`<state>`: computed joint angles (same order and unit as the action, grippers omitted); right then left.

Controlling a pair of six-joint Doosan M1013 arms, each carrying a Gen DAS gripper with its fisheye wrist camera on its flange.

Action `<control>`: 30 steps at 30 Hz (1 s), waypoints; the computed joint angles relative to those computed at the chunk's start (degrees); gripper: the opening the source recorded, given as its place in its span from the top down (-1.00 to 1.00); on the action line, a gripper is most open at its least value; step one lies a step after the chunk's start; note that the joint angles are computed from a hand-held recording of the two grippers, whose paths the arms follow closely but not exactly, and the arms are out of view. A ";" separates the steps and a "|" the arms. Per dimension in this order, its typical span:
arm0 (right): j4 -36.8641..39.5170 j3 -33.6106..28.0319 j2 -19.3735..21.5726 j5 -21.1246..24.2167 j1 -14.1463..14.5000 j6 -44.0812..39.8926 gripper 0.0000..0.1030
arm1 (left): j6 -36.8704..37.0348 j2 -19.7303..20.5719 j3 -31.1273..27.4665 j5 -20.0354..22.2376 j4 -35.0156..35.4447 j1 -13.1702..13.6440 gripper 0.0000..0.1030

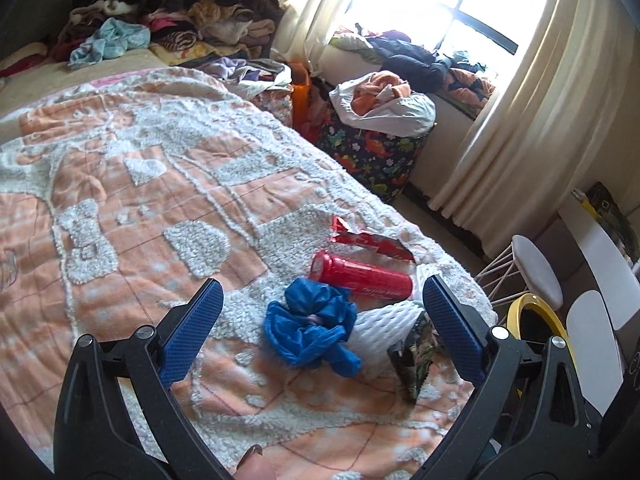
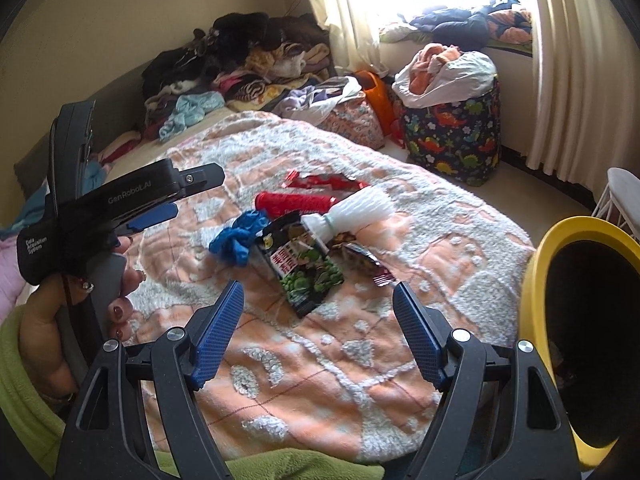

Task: Collect trash
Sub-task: 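Move both open tools back toward the trash pile on the bed, then grasp the blue plastic bag with the left tool while the right tool grasps the green snack bag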

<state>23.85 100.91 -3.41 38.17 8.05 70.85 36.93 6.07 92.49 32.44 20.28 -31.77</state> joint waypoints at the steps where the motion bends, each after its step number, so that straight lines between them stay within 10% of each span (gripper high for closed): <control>1: -0.18 -0.24 0.36 0.31 0.28 -0.12 -0.44 | 0.10 0.07 0.11 0.28 -0.63 0.26 -0.78; 15: -4.81 -3.51 5.74 2.90 2.84 1.88 -0.42 | 9.93 0.94 1.76 0.18 -17.54 3.28 -0.14; 30: 1.43 -3.36 7.11 5.28 0.62 1.75 0.53 | 14.52 1.57 1.65 0.07 -21.06 2.95 0.15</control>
<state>25.27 97.54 3.70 43.46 8.67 72.60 51.45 7.64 94.14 32.51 -0.78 -28.82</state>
